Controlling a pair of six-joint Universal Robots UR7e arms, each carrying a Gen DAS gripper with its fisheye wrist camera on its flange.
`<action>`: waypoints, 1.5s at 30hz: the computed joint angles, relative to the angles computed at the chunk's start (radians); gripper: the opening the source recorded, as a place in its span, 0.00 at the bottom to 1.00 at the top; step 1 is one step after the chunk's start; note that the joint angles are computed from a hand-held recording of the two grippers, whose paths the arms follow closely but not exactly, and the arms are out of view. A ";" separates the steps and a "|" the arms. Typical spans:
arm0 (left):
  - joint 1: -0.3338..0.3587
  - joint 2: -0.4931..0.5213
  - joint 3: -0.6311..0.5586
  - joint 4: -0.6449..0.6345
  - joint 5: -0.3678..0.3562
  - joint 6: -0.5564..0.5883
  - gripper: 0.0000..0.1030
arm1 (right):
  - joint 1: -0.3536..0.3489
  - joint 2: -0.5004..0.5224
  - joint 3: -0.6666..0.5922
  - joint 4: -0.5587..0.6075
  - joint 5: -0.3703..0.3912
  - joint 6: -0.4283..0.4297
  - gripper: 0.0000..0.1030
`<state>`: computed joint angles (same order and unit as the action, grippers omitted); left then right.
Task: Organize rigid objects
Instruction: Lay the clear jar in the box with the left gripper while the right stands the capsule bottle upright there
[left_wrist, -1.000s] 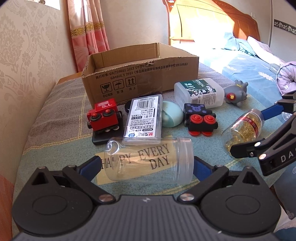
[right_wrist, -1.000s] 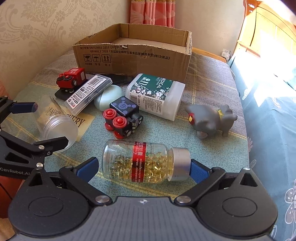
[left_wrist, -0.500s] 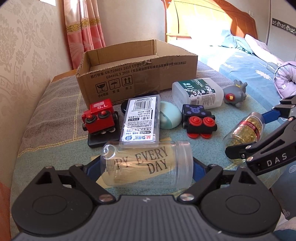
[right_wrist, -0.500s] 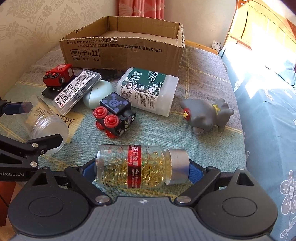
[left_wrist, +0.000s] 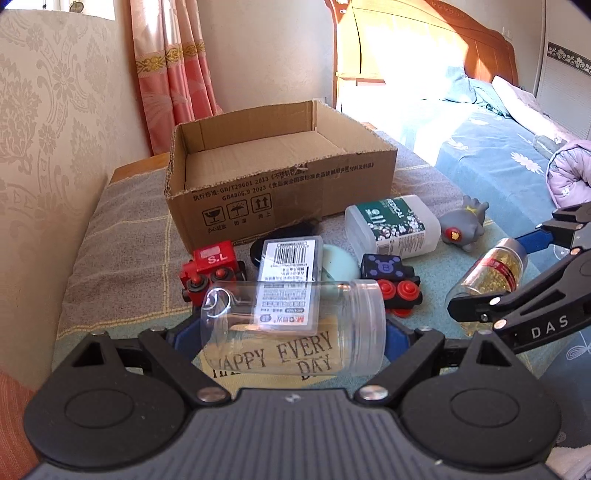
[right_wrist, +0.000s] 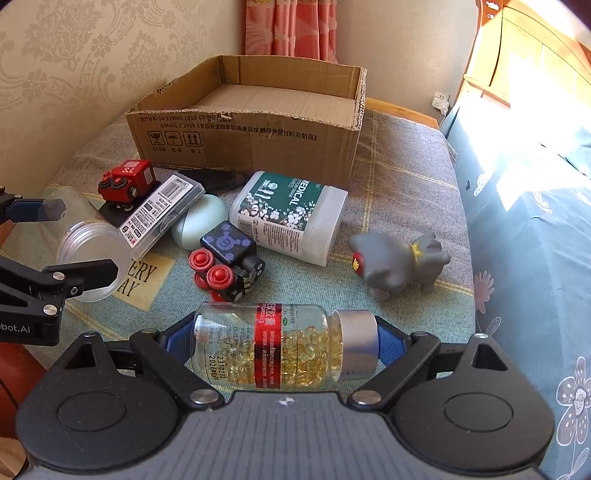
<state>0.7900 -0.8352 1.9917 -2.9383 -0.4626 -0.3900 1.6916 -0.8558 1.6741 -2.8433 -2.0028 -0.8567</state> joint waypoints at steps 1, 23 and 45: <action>-0.001 0.000 -0.011 -0.001 0.012 0.010 0.89 | 0.003 -0.003 -0.009 0.011 0.011 -0.004 0.93; 0.180 0.220 -0.617 -0.056 0.072 0.368 0.89 | 0.052 0.161 -0.363 0.110 0.129 -0.037 0.93; 0.138 0.122 -0.387 -0.182 0.134 0.271 0.96 | 0.070 0.239 -0.465 0.142 0.107 -0.038 0.93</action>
